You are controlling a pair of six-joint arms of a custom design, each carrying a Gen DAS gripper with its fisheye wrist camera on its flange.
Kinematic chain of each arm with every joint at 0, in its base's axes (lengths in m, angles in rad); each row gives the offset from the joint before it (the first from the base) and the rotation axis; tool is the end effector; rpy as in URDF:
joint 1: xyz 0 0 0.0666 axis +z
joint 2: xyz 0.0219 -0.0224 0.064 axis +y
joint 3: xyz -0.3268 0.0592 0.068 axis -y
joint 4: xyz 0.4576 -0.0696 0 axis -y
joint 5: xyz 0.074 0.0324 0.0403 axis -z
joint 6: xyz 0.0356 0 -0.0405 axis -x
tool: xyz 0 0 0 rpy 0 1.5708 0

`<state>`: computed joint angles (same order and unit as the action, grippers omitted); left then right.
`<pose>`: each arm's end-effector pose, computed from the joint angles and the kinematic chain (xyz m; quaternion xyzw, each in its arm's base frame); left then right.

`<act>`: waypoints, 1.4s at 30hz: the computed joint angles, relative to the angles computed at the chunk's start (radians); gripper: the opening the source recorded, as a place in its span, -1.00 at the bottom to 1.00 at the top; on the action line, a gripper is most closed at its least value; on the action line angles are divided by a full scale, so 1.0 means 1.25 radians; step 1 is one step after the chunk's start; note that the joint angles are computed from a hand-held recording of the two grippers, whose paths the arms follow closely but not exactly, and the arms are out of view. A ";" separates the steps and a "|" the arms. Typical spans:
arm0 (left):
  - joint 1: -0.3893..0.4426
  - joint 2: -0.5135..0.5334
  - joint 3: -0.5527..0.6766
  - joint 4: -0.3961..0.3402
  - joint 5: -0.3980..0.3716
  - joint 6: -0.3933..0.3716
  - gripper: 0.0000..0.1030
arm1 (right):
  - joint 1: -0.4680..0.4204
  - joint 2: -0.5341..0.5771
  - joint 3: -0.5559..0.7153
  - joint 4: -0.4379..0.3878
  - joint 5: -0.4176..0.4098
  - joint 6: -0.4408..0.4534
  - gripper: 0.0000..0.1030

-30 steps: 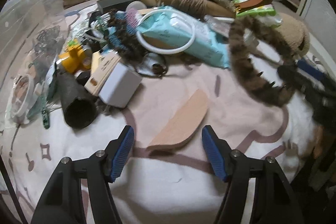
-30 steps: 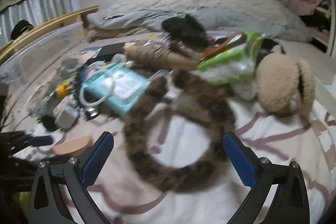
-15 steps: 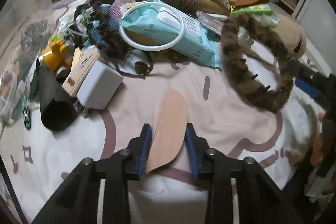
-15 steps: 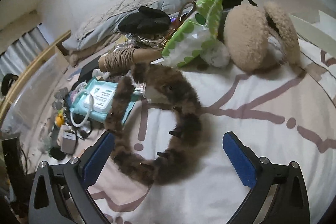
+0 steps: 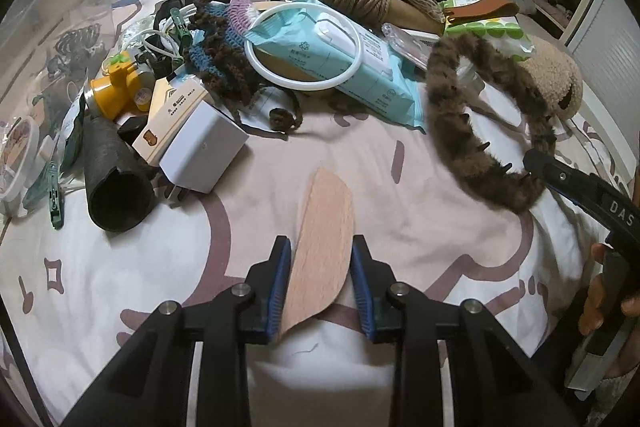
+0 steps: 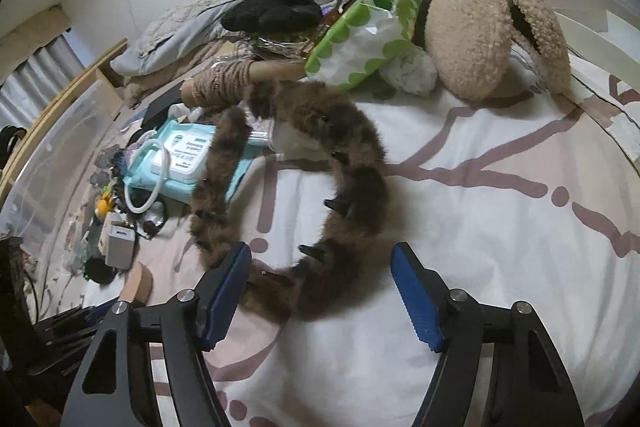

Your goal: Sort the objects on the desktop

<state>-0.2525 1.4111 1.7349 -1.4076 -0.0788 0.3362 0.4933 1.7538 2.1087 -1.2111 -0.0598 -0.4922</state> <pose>0.5060 -0.1281 0.5128 -0.0501 0.9685 -0.0333 0.2416 0.5708 0.3088 0.5157 -0.0110 0.9364 0.1900 0.2947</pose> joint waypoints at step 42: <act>0.000 -0.009 -0.011 0.002 0.003 -0.003 -0.41 | 0.036 0.065 0.079 -0.032 0.128 0.126 0.47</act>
